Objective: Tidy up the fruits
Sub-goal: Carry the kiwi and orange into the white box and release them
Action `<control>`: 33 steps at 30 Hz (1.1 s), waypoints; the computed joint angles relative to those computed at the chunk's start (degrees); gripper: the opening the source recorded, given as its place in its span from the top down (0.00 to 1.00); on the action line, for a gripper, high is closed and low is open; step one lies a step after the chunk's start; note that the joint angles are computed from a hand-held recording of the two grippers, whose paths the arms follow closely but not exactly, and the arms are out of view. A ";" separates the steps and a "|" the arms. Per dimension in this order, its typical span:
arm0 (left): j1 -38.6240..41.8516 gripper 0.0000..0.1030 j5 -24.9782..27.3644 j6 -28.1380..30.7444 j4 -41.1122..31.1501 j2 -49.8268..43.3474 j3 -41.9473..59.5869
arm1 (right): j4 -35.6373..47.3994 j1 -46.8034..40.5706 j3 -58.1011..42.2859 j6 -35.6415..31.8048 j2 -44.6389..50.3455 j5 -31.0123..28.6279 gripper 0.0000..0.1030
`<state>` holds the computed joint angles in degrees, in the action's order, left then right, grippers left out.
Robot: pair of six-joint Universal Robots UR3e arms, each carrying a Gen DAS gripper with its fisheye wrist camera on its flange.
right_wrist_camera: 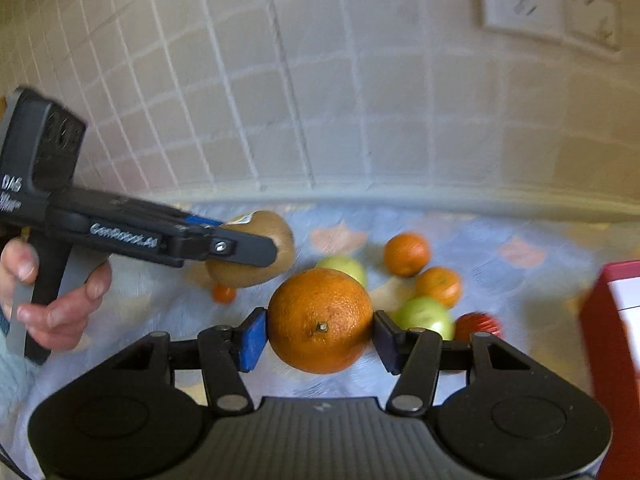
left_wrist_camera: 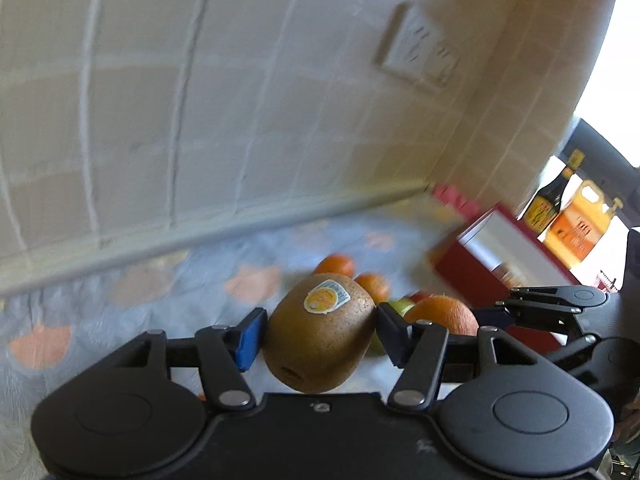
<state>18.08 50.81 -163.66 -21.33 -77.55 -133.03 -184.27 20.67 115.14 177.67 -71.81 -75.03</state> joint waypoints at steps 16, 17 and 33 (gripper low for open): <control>-35.62 0.31 16.27 -25.13 11.36 -28.74 41.68 | 5.71 -33.83 20.44 -12.89 -36.89 4.92 0.44; -37.54 0.31 16.68 -26.00 10.31 -32.15 46.14 | 7.13 -37.12 21.30 -13.72 -38.57 6.20 0.44; -51.39 0.31 19.40 -29.60 -27.57 -80.86 117.39 | 24.09 -61.45 36.04 -26.87 -49.33 15.17 0.44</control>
<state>-33.32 70.21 -193.26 -48.90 -158.41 -15.64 -160.17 -40.78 151.18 150.80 -121.14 -59.85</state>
